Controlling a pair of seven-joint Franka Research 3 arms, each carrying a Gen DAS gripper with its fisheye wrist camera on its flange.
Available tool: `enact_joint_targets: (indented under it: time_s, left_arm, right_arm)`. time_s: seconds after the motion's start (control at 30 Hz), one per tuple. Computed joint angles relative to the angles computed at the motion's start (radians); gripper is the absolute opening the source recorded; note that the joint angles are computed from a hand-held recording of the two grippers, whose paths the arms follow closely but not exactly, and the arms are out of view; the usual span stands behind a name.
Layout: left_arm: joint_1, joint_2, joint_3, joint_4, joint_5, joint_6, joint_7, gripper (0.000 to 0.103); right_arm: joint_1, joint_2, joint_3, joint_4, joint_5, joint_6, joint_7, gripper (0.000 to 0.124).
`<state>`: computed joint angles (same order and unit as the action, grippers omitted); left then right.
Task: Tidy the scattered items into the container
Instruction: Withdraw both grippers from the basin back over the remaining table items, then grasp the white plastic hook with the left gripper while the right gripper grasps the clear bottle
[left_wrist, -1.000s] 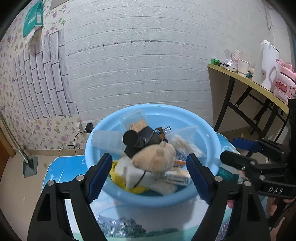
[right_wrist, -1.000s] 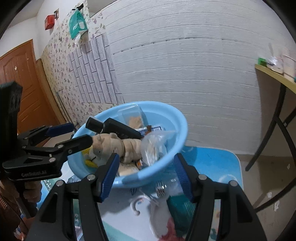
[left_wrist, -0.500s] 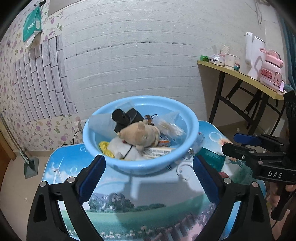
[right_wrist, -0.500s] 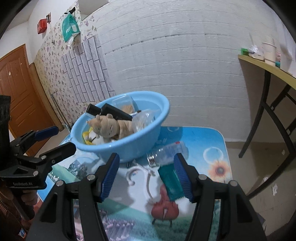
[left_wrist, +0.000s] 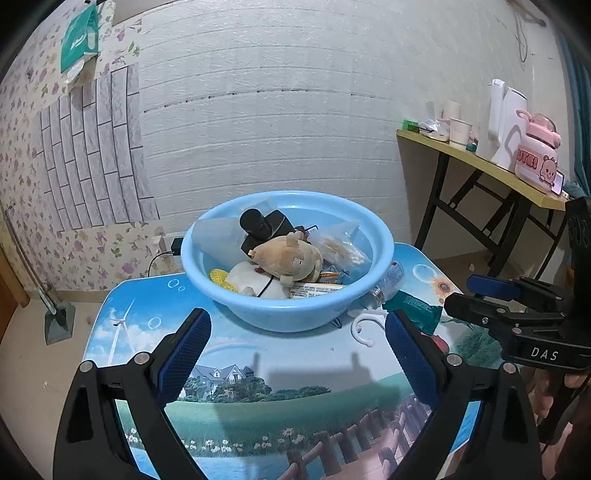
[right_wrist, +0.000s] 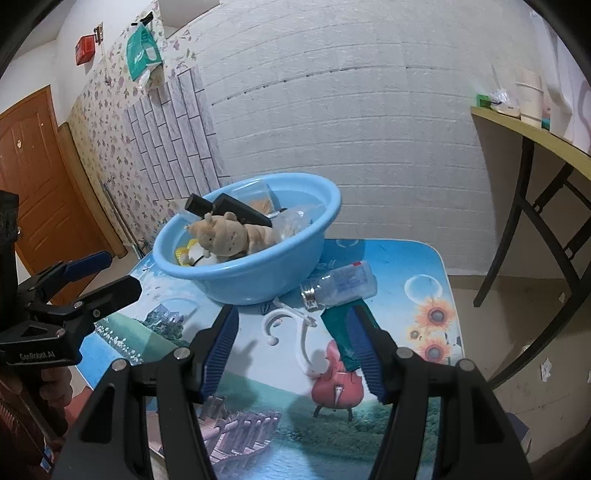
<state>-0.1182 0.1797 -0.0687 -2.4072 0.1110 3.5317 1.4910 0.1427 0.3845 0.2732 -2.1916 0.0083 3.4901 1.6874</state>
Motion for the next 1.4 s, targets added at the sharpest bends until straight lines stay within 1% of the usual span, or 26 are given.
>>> enact_joint_targets:
  time_s: [0.2, 0.4, 0.6, 0.73, 0.97, 1.03, 1.17, 1.3, 1.33, 1.4]
  left_arm:
    - [0.015, -0.001, -0.007, -0.012, 0.022, -0.002, -0.012, 0.096]
    - [0.024, 0.001, -0.012, -0.015, 0.051, -0.003, -0.025, 0.096]
    - [0.012, 0.013, -0.011, -0.009, 0.061, -0.019, -0.014, 0.096]
    - [0.013, 0.025, -0.016, -0.004, 0.077, -0.037, -0.024, 0.096]
    - [0.031, 0.060, -0.036, 0.020, 0.143, -0.076, -0.068, 0.096]
    - [0.012, 0.071, -0.022, 0.029, 0.140, -0.088, -0.064, 0.096]
    - [0.016, 0.092, -0.028, 0.048, 0.162, -0.104, -0.079, 0.096]
    - [0.046, 0.121, -0.058, 0.078, 0.198, -0.132, -0.117, 0.096]
    - [0.045, 0.127, -0.058, 0.085, 0.203, -0.137, -0.122, 0.096]
    - [0.017, 0.143, -0.036, 0.102, 0.196, -0.150, -0.125, 0.096]
  right_arm:
    - [0.015, -0.003, -0.009, -0.004, 0.014, -0.009, -0.007, 0.061]
    - [0.014, -0.001, -0.008, -0.004, 0.023, -0.015, -0.011, 0.061]
    - [0.001, 0.008, -0.002, 0.000, 0.026, -0.019, -0.009, 0.061]
    - [-0.007, 0.015, 0.000, 0.001, 0.029, -0.025, -0.008, 0.061]
    - [-0.022, 0.040, -0.001, 0.008, 0.047, -0.042, -0.010, 0.061]
    - [-0.023, 0.045, -0.005, 0.010, 0.056, -0.046, -0.014, 0.061]
    - [-0.033, 0.059, -0.006, 0.016, 0.074, -0.062, -0.018, 0.061]
    - [-0.031, 0.072, -0.014, 0.026, 0.096, -0.069, -0.031, 0.061]
    - [-0.034, 0.077, -0.014, 0.029, 0.100, -0.070, -0.033, 0.061]
    - [-0.046, 0.086, -0.006, 0.037, 0.103, -0.075, -0.037, 0.061]
